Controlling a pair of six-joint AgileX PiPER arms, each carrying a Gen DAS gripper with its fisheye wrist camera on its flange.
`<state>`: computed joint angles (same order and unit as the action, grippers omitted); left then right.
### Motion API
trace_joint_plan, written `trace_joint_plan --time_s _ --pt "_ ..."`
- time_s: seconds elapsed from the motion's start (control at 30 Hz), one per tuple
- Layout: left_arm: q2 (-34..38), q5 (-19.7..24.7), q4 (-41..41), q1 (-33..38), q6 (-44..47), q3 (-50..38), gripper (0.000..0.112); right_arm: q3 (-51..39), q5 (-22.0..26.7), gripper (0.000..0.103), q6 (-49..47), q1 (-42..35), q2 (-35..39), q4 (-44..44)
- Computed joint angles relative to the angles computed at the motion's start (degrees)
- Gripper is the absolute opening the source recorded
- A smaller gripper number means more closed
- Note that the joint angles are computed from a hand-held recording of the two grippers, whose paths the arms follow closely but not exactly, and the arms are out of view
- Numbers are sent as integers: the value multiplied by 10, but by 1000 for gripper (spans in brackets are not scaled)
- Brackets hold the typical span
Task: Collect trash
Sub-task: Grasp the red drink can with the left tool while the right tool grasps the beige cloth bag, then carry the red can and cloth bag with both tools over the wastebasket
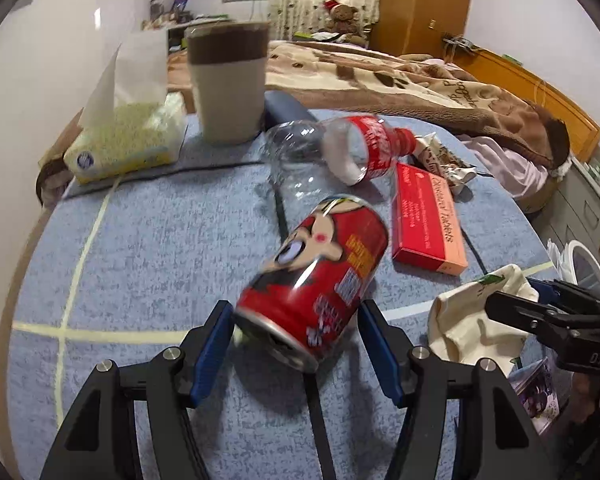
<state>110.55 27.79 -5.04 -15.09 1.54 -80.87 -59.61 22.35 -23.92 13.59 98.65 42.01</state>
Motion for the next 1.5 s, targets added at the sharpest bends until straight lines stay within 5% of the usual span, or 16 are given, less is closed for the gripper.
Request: trace_joint_plan --time_s 0.1,0.3,0.63,0.83,1.03,1.5 --pt "1 5 2 -6 15 -13 65 -6 15 36 -36 -10 7 35" --pt "21 39 14 -14 32 -58 65 5 12 29 -87 -20 4 89" --pt "67 78 60 -35 2 -118 65 30 -19 26 -73 -36 -24 71" --pt "77 74 -20 -19 57 -142 65 39 -23 26 -74 -48 -31 70" --pt "96 95 22 -29 2 -174 61 38 -20 26 -93 -53 -27 92" --pt "25 46 75 -50 -63 -84 56 87 -29 22 -173 -74 -81 170"
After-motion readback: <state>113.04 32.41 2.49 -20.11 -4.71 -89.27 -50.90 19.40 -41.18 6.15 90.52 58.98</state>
